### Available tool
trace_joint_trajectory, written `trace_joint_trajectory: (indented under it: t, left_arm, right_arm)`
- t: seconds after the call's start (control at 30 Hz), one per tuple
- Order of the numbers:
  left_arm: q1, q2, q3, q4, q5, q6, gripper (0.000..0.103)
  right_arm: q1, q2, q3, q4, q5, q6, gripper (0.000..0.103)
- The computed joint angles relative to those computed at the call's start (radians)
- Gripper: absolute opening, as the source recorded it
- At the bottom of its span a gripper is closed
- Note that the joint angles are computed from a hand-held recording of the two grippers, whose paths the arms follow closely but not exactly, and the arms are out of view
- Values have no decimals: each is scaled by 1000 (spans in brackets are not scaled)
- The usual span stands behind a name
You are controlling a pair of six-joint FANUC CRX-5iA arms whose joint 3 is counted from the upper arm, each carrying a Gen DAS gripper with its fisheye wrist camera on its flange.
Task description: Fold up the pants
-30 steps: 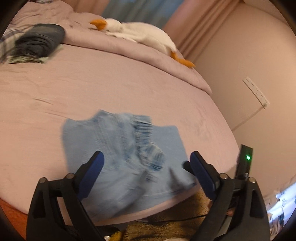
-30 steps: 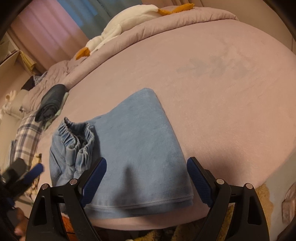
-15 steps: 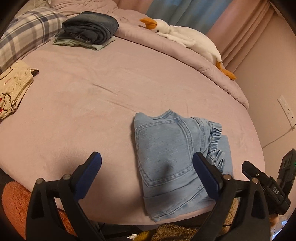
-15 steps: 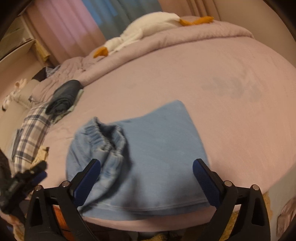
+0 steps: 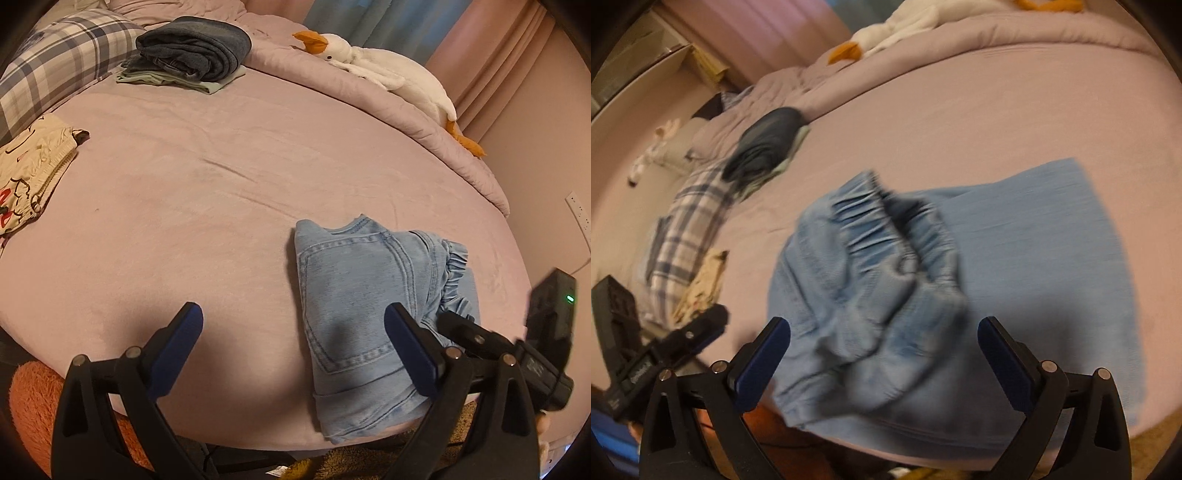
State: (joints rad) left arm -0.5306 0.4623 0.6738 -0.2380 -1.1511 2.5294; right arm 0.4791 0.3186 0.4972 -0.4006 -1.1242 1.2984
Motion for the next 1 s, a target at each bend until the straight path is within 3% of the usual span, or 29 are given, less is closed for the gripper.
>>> trace_joint_trajectory:
  t: [0.07,0.13,0.2,0.23,0.27,0.3,0.43,0.53,0.6,0.7,0.83,1.0]
  left_arm:
    - [0,1,3,-2,-2,0,99]
    - [2,0,3,-2,0,1,99]
    - [-3,-6,-3,-16,12,19,99]
    - [-6,-8,-2,-24,17,25,99]
    - [-6,-8,1,-25,17,24,99]
    - [-7,-7,3,-22,22,18,99]
    - [-7,6,17,-2,33,-14,99]
    - [-5,42,57,21,21,-44,99]
    - [2,66,66,66,43,-80,99]
    - [10,124,119,131,27,-140,98]
    - [14,203,200,184,-9,-210,94]
    - [17,255,228,239,-10,-252,90]
  right_arm:
    - [-19,34,40,-78,-23,16,101]
    - [-29,65,70,-118,-45,6,93]
    - [-9,64,59,-64,-20,-18,57]
    - [7,58,47,-17,-6,-37,53]
    - [5,50,39,-19,5,-29,36]
    - [-1,42,34,-37,12,-15,29]
    - [10,-44,-45,1,117,-17,26]
    - [29,-153,-164,122,250,-72,26]
    - [28,-184,-206,192,281,-128,26]
    - [15,-200,-258,285,262,-221,26]
    - [-36,-147,-233,220,136,-241,26]
    - [-21,-154,-254,248,130,-256,33]
